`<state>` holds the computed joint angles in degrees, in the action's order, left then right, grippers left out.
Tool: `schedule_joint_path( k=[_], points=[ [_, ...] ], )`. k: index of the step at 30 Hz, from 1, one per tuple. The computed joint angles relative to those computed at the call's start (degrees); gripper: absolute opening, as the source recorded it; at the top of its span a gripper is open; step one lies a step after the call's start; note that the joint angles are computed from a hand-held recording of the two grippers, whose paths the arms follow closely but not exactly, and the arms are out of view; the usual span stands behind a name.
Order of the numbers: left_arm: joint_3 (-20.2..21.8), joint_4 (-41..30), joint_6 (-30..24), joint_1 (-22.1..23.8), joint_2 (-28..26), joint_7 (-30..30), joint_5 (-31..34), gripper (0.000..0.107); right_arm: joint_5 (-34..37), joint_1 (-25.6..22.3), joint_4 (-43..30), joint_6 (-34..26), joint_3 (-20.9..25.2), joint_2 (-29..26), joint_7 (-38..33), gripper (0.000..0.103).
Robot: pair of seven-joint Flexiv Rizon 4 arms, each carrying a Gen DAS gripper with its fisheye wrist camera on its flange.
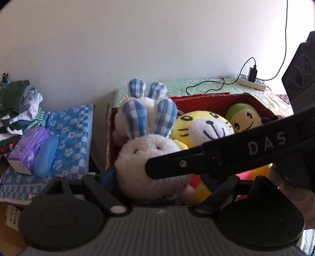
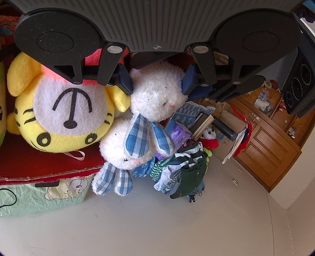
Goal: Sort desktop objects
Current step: 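Lower the white bow plush into the red box beside the tiger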
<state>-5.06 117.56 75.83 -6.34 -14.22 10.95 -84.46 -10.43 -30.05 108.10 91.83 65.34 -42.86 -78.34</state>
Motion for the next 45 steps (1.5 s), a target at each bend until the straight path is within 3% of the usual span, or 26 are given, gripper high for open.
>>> schedule_joint_path(
  k=[4, 9, 12, 14, 16, 20, 22, 29, 32, 39, 45],
  points=[
    [0.4, 0.6, -1.8, 0.6, 1.0, -1.1, 1.2, 0.091, 0.1, 0.0, 0.4, 1.5, 0.1, 0.2, 0.7, 0.064],
    [0.5, 1.3, -1.3, -0.3, 2.7, 3.0, -3.2, 0.094, -0.4, 0.7, 1.5, 7.9, -1.5, 0.5, 4.8, 0.065],
    [1.0, 1.1, -2.6, -0.7, 3.1, 4.0, -4.4, 0.095, -1.1, 2.5, 1.2, 10.5, -4.2, 1.4, 7.3, 0.058],
    [1.0, 0.4, -2.6, -1.0, 2.6, 4.0, -4.7, 0.095, -1.6, 5.0, 0.3, 11.1, -7.3, 2.5, 8.9, 0.045],
    [1.0, -0.5, -2.5, -1.0, 1.8, 2.7, -4.1, 0.095, -2.1, 8.0, -0.7, 11.9, -11.0, 3.6, 10.3, 0.042],
    [1.0, -1.3, -3.6, -0.6, 1.4, 2.7, -4.1, 0.095, -0.3, 17.2, -3.5, 14.6, -22.2, 6.2, 14.4, 0.042],
    [0.9, -1.5, -3.5, -0.5, 1.1, 3.1, -4.1, 0.095, 0.1, 19.7, -5.6, 14.9, -25.3, 5.8, 16.9, 0.042],
    [1.0, -1.9, -4.6, 0.9, 0.5, -0.2, -1.5, 0.095, -7.9, 20.4, -11.1, 4.5, -25.8, 2.8, 19.6, 0.037],
    [1.0, -1.9, -5.2, 1.4, 0.7, -1.0, -1.2, 0.096, -7.8, 18.5, -12.7, -2.9, -22.2, 2.1, 16.3, 0.036],
    [0.9, -2.0, -5.6, 1.7, 0.4, -3.3, 0.4, 0.097, -3.3, 22.9, -14.3, -3.6, -27.1, 2.9, 14.6, 0.035],
    [0.0, -2.3, -5.6, 1.3, -0.1, -3.6, 1.7, 0.098, 2.2, 20.8, -15.4, -3.1, -23.5, 2.0, 10.5, 0.039]
  ],
)
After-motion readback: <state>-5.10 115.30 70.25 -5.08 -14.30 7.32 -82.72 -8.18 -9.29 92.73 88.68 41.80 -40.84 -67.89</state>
